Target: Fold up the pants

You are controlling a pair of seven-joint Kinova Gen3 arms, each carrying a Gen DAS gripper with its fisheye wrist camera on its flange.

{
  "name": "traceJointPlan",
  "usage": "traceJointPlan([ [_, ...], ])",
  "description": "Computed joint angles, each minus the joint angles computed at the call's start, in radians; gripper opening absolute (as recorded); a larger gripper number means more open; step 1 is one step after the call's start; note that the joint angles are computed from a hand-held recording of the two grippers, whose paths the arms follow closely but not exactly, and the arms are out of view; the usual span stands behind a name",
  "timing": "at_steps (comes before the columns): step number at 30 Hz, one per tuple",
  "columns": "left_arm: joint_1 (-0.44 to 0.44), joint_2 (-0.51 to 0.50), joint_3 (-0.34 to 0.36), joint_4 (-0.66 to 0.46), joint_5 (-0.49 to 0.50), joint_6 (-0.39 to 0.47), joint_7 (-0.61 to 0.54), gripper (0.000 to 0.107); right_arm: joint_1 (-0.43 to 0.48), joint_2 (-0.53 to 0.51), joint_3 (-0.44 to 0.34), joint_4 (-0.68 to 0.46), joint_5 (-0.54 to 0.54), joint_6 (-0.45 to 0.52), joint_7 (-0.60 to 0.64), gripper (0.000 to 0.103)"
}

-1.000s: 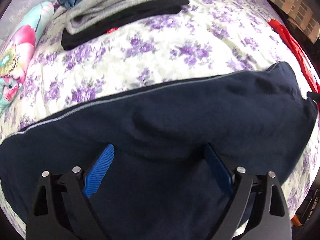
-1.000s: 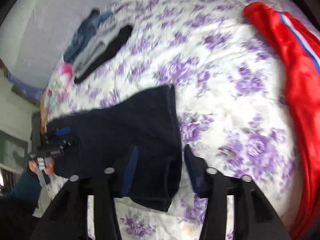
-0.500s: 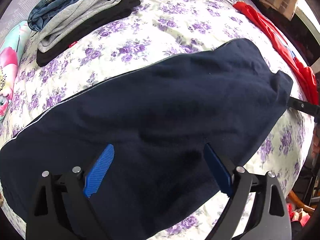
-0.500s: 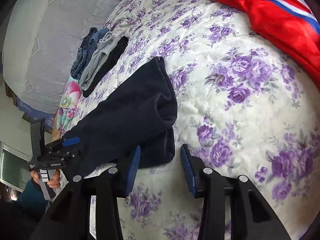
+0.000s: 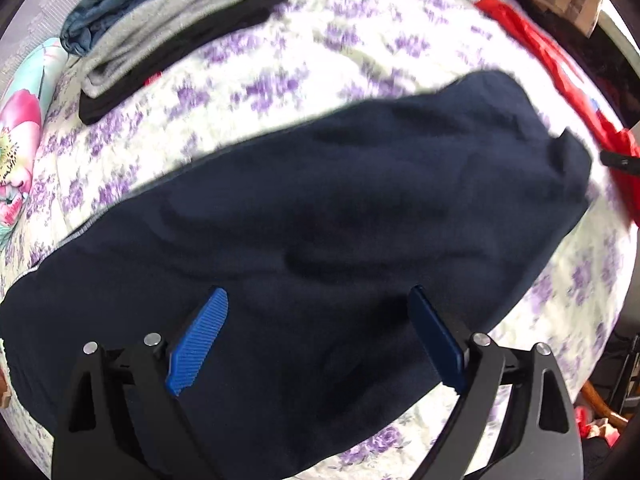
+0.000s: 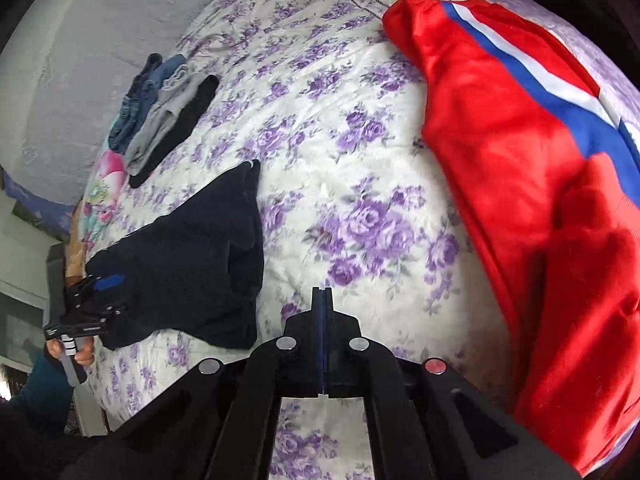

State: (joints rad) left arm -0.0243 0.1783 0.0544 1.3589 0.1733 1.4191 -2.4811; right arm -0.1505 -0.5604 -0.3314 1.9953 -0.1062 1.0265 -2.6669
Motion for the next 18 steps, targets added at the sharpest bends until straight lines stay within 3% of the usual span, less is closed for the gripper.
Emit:
traceJointPlan([
  [3, -0.010, 0.004, 0.002, -0.007, 0.006, 0.017, 0.013, 0.089, 0.024, -0.062, -0.038, 0.042, -0.100, -0.121, 0.024, 0.005],
  [5, -0.026, -0.002, -0.005, -0.021, 0.041, 0.041, -0.012, 0.089, 0.016, -0.058, -0.079, 0.056, -0.138, -0.203, -0.006, 0.029],
  [6, -0.038, -0.012, -0.007, -0.023, 0.060, 0.050, -0.033, 0.089, 0.005, -0.049, -0.108, 0.066, -0.134, -0.243, -0.046, 0.047],
  [9, -0.060, -0.032, -0.017, -0.021, 0.075, 0.093, -0.078, 0.089, 0.008, -0.009, -0.194, 0.111, -0.129, -0.362, -0.141, 0.046],
  [14, -0.093, -0.071, -0.050, 0.045, 0.052, 0.101, -0.147, 0.089, 0.206, -0.087, -0.323, 0.261, -0.307, -0.565, -0.210, 0.044],
  [15, -0.100, -0.072, -0.057, 0.055, 0.044, 0.103, -0.148, 0.089, 0.232, -0.102, -0.348, 0.284, -0.324, -0.606, -0.226, 0.038],
  [16, -0.104, -0.074, -0.063, 0.068, 0.028, 0.097, -0.144, 0.089, 0.250, -0.102, -0.369, 0.295, -0.324, -0.631, -0.233, 0.020],
  [17, -0.108, -0.075, -0.066, 0.078, 0.018, 0.088, -0.141, 0.089, 0.251, -0.095, -0.379, 0.298, -0.309, -0.640, -0.254, 0.010],
  [18, -0.111, -0.077, -0.069, 0.090, 0.011, 0.076, -0.141, 0.089, 0.233, -0.093, -0.376, 0.310, -0.295, -0.665, -0.285, 0.009],
])
